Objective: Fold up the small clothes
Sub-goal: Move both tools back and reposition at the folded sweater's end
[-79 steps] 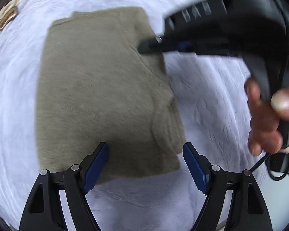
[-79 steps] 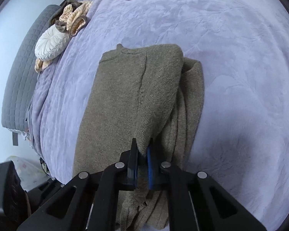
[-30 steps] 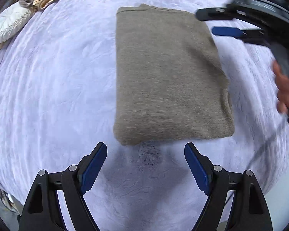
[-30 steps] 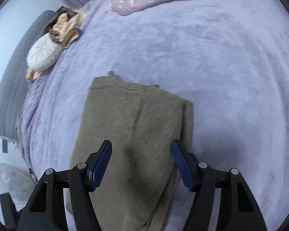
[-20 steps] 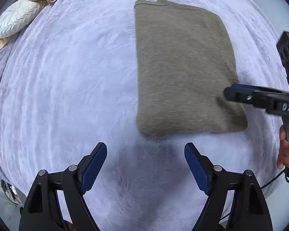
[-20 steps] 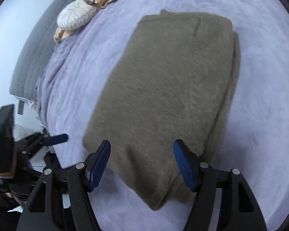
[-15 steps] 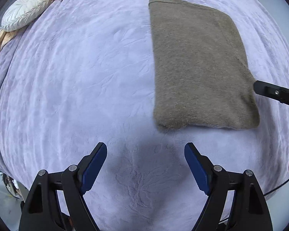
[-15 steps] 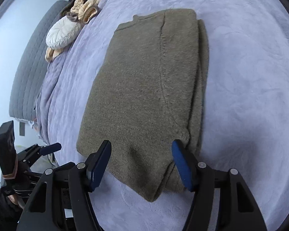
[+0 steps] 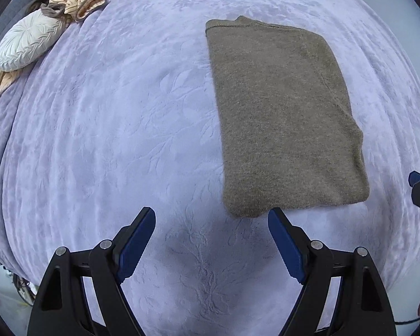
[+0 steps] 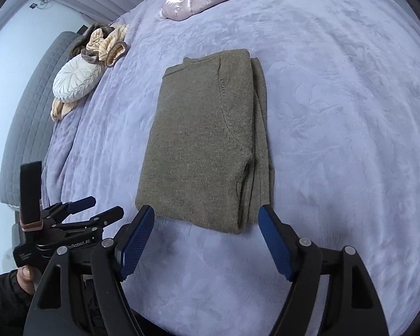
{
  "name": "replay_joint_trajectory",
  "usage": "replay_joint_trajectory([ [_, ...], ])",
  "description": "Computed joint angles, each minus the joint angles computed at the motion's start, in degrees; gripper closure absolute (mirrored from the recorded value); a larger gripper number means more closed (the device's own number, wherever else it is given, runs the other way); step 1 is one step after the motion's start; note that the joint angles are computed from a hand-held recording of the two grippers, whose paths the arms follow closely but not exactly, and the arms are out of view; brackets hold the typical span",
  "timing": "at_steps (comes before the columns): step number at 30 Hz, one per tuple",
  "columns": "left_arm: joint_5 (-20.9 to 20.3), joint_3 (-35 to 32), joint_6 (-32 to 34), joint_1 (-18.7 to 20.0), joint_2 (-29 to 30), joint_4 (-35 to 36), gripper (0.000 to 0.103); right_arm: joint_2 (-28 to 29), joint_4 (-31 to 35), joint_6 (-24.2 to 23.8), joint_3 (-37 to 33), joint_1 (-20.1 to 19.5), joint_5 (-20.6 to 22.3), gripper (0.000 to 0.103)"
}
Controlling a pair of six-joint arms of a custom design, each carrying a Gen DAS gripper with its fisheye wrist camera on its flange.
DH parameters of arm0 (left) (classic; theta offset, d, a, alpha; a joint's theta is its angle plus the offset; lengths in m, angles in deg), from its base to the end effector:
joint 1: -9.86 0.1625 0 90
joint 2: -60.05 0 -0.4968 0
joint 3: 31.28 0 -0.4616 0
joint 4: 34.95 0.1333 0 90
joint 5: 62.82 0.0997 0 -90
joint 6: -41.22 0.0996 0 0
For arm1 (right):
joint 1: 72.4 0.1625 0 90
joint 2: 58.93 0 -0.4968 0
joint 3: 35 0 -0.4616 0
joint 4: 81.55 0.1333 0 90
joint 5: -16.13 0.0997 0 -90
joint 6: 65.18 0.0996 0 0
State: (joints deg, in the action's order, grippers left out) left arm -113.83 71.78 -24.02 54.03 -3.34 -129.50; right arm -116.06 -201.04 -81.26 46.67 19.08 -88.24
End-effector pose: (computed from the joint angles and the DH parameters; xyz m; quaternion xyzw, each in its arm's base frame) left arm -0.3045 -0.5690 0.1913 -0.0523 0.9029 -0.1014 0.4145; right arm 0.1291 -0.7941 0.3005 0.1460 -0.9804 0.0266 0.1294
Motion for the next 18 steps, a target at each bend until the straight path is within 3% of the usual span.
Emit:
replay_joint_trajectory([
  [8,-0.03,1.36,7.68,0.61,-0.65,-8.97,0.02,-0.83,-1.18,2.58,1.49,1.35,-5.01,0.023],
  [18,-1.44,0.55,12.38,4.3,0.22,-13.5,0.02,3.16,-0.56,4.06,-2.81,1.4,-8.59,0.023],
])
